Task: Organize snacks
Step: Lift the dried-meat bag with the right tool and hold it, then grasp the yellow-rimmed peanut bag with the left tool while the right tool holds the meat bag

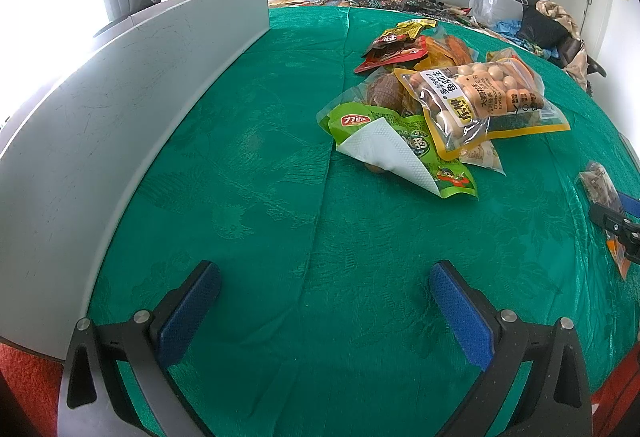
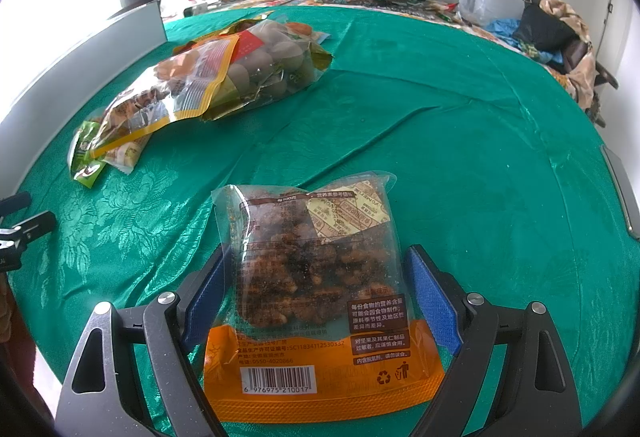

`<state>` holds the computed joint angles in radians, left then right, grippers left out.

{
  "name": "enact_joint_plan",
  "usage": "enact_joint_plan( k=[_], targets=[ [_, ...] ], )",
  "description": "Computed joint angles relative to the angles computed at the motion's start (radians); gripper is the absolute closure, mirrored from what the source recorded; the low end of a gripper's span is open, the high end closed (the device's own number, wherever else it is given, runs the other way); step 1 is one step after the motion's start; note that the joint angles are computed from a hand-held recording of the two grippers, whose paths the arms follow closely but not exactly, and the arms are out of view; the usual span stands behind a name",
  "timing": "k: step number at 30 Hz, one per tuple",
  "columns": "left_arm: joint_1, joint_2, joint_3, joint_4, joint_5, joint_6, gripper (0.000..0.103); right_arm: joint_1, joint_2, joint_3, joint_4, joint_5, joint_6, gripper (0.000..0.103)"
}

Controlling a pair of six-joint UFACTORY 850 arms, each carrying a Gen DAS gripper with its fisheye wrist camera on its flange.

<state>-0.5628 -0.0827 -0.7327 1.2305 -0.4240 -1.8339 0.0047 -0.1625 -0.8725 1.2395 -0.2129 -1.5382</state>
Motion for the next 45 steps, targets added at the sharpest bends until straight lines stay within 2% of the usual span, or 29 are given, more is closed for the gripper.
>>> enact_joint_plan(
  k=[12, 18, 21, 23, 26, 28, 30, 33, 38, 41, 42, 43, 45],
  targets=[
    [0.004, -0.003, -0.009, -0.026, 0.003, 0.029, 0.000, -0.001, -0.001, -0.001, 0.000, -0.001, -0.001, 0.015],
    [0.038, -0.012, -0.048, -0.243, 0.038, 0.264, 0.000, -0.001, -0.001, -0.001, 0.001, -0.001, -0.002, 0.015],
    [0.063, 0.005, -0.040, -0.311, 0.111, 0.325, 0.000, -0.001, -0.002, -0.002, 0.001, -0.001, -0.002, 0.015],
    [0.070, 0.007, -0.049, -0.368, 0.128, 0.395, 0.000, 0.000, -0.001, 0.000, 0.002, 0.000, -0.003, 0.015],
    [0.090, 0.008, -0.095, -0.572, 0.151, 0.690, 0.000, 0.000, -0.001, 0.000, 0.003, 0.000, -0.003, 0.015],
    [0.098, -0.003, -0.135, -0.667, 0.172, 0.900, 0.000, -0.001, -0.002, -0.002, 0.002, 0.000, -0.003, 0.015],
    [0.091, -0.054, -0.218, -0.718, 0.156, 1.109, 0.000, -0.001, -0.002, -0.002, 0.002, 0.000, -0.003, 0.015],
    [0.074, -0.167, -0.386, -0.794, 0.107, 1.423, 0.000, 0.000, -0.001, 0.000, 0.002, 0.000, -0.003, 0.015],
    [0.092, -0.355, -0.646, -1.049, -0.012, 1.924, 0.000, 0.000, -0.002, -0.002, 0.001, 0.000, -0.002, 0.015],
    [0.091, -0.478, -0.777, -1.027, -0.095, 1.983, 0.000, 0.000, -0.004, -0.005, -0.001, 0.000, 0.000, 0.015],
    [0.090, -0.498, -0.798, -1.040, -0.113, 2.001, 0.007, 0.000, -0.005, -0.005, -0.001, 0.000, 0.000, 0.015],
    [0.092, -0.515, -0.811, -1.084, -0.126, 2.027, 0.036, -0.001, -0.007, -0.007, -0.002, -0.001, 0.001, 0.015],
    [0.099, -0.519, -0.817, -1.094, -0.119, 1.992, 0.044, 0.000, 0.015, 0.019, 0.025, -0.004, -0.022, 0.015]
  ],
)
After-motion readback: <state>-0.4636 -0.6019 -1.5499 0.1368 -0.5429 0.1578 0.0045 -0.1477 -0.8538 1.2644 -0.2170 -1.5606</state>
